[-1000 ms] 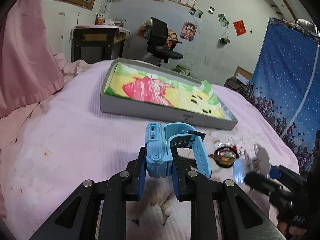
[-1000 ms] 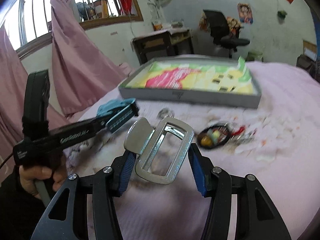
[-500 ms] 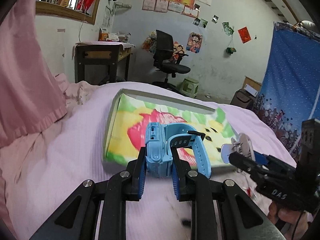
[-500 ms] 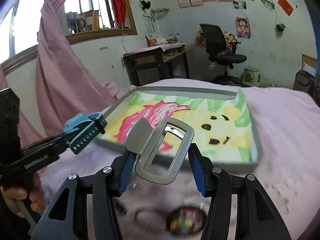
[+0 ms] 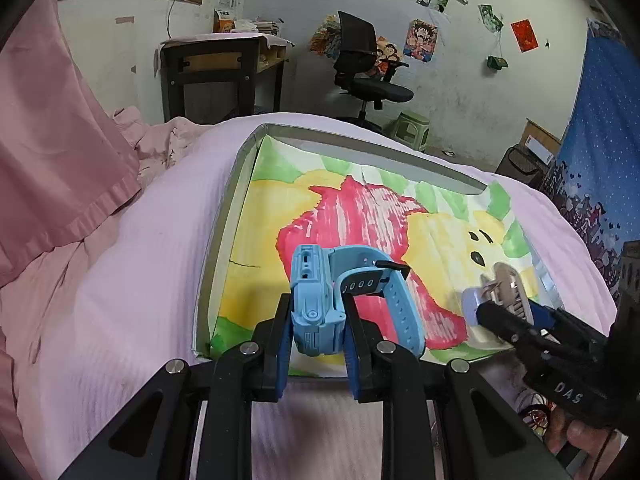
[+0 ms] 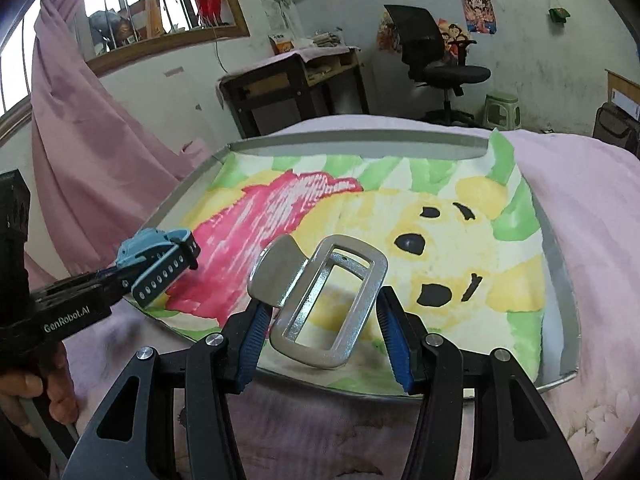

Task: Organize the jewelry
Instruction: 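Carry the watch and buckle into the gray tray and open both grippers, then withdraw both grippers from the tray back over the jewelry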

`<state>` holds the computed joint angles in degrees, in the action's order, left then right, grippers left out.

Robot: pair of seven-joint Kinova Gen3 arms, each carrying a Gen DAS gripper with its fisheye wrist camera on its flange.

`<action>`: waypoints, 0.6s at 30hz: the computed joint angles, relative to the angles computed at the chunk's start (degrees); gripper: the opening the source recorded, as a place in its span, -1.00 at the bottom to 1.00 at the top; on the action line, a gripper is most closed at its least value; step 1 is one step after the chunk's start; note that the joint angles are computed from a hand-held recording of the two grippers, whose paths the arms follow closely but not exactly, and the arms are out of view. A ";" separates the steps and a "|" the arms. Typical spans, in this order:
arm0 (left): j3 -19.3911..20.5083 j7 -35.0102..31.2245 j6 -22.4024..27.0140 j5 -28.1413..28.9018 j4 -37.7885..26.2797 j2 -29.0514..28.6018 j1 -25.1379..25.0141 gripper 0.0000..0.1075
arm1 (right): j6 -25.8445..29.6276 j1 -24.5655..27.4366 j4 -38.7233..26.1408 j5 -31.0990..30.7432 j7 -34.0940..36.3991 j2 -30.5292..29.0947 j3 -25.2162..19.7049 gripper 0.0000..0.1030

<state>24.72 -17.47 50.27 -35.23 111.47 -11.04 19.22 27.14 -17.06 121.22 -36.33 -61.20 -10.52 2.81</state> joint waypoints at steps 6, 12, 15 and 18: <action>0.34 -0.22 0.21 -0.24 -0.11 0.22 0.83 -0.37 | -0.37 1.10 -0.36 4.45 -4.24 0.46 -2.26 -0.04; 3.97 4.82 0.89 -3.37 1.20 -2.37 0.86 -0.01 | -3.18 2.28 2.51 11.53 -10.98 -4.83 -4.58 0.40; 7.06 8.67 0.96 -4.83 2.48 -5.15 -0.49 0.20 | -5.65 1.33 5.13 14.03 -13.47 -9.65 -3.85 0.66; 12.68 12.57 2.12 -6.71 3.43 -8.05 -3.09 0.42 | -7.32 -1.53 7.26 15.23 -14.24 -14.54 -1.01 0.85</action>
